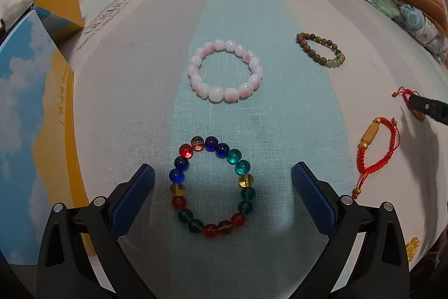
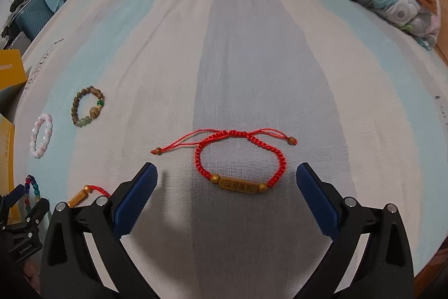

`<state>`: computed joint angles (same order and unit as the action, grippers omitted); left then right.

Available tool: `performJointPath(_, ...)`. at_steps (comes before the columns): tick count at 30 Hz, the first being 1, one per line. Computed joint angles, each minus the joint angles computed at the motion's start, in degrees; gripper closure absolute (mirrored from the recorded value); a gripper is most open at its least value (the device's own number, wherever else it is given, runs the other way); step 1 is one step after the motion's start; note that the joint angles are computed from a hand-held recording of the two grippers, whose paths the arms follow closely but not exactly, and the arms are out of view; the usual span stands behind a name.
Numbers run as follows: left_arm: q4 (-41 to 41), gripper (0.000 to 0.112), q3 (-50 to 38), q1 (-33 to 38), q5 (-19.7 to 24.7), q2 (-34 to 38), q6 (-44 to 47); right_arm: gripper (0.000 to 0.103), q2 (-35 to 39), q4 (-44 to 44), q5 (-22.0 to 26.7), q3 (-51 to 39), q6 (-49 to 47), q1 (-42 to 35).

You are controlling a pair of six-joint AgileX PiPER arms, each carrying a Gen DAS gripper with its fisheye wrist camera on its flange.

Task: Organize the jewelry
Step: 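Grasp the multicolour bead bracelet with the left tool while the right grasps the red cord bracelet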

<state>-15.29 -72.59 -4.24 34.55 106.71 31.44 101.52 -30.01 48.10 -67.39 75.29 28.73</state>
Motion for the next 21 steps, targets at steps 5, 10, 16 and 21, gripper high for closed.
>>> performJointPath(5, 1.26, 0.015, 0.30, -0.55, -0.89, 0.41, -1.32, 0.008, 1.08, 0.48, -1.43, 0.00, -0.69, -1.55)
performJointPath(10, 1.34, 0.019, 0.25, -0.56, -0.79, 0.45, -1.58, 0.014, 2.78, 0.89, -2.82, 0.10, -2.10, -2.56)
performJointPath(16, 0.91, 0.034, 1.37, 0.30, -1.35, -0.45, -0.46, 0.036, 2.42, 0.18, -2.93, 0.65, -0.69, -2.03)
performJointPath(21, 0.39, 0.049, 1.21, 1.12, -0.81, -0.80, 0.09, 0.051, 2.62, -0.36, -2.21, 0.40, -0.61, -1.51)
